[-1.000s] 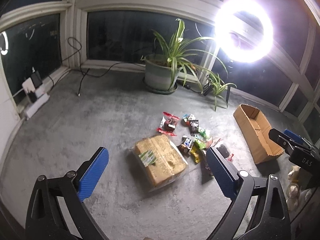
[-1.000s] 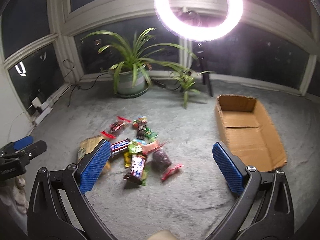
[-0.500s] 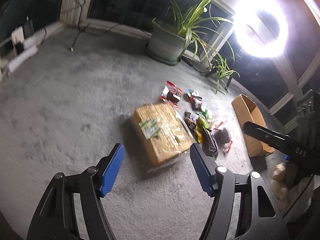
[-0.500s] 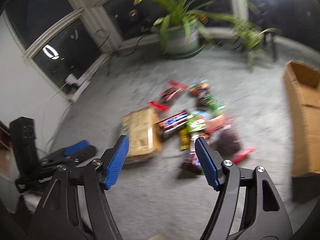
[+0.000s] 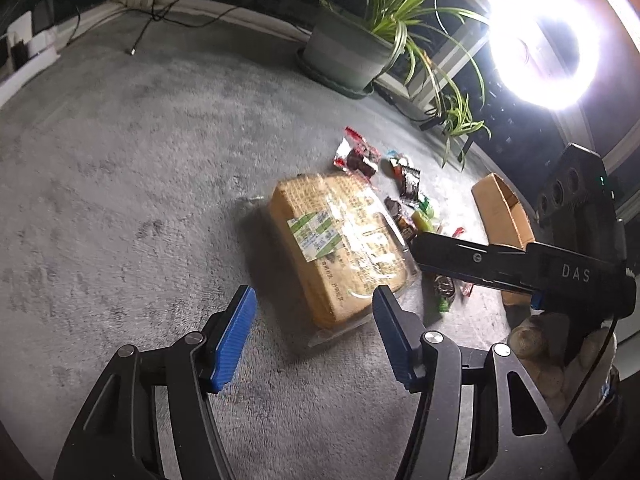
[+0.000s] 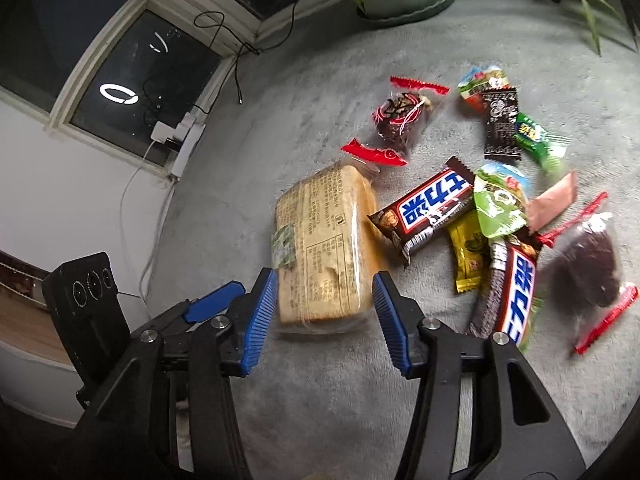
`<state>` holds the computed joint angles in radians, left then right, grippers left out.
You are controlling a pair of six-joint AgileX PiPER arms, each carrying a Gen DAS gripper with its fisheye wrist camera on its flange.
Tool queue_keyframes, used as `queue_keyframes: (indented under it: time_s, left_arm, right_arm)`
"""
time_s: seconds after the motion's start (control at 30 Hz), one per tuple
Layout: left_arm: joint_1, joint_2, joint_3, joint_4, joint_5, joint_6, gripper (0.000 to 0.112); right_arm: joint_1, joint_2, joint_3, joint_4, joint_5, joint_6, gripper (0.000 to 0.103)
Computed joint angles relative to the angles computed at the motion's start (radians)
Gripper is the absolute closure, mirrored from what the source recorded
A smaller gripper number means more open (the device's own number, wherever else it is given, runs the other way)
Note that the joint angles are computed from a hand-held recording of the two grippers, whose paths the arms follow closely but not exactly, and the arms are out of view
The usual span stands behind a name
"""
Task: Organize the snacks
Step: 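Lower the right gripper onto the wrapped bread loaf and close it, then carry the bread loaf into the cardboard box and open the right gripper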
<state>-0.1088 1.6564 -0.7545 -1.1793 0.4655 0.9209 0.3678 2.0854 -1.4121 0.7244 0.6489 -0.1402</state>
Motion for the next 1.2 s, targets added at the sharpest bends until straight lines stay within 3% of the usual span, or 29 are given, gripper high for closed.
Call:
queue_keyframes:
  time_s: [0.43,0.63,0.93,1.2]
  left_arm:
    - [-0.01,0.096,-0.049,-0.061,0.017,0.052,0.057]
    - [-0.016,0.125,-0.074,-0.102,0.036,0.099,0.064]
    - [-0.067,0.08,-0.052,-0.043,-0.041,0.042,0.064]
    - [-0.084,-0.028,0.004,0.012,-0.092,-0.013,0.064]
  right_arm:
    - [-0.02,0.101,-0.129,-0.018,0.064,0.031,0.051]
    - [-0.019,0.131,-0.165,-0.047,0.089,0.039,0.063]
    - [0.001,0.115,-0.142,-0.016,0.095,0.016,0.067]
    - [0.016,0.025,-0.068,0.008,0.077,-0.02,0.067]
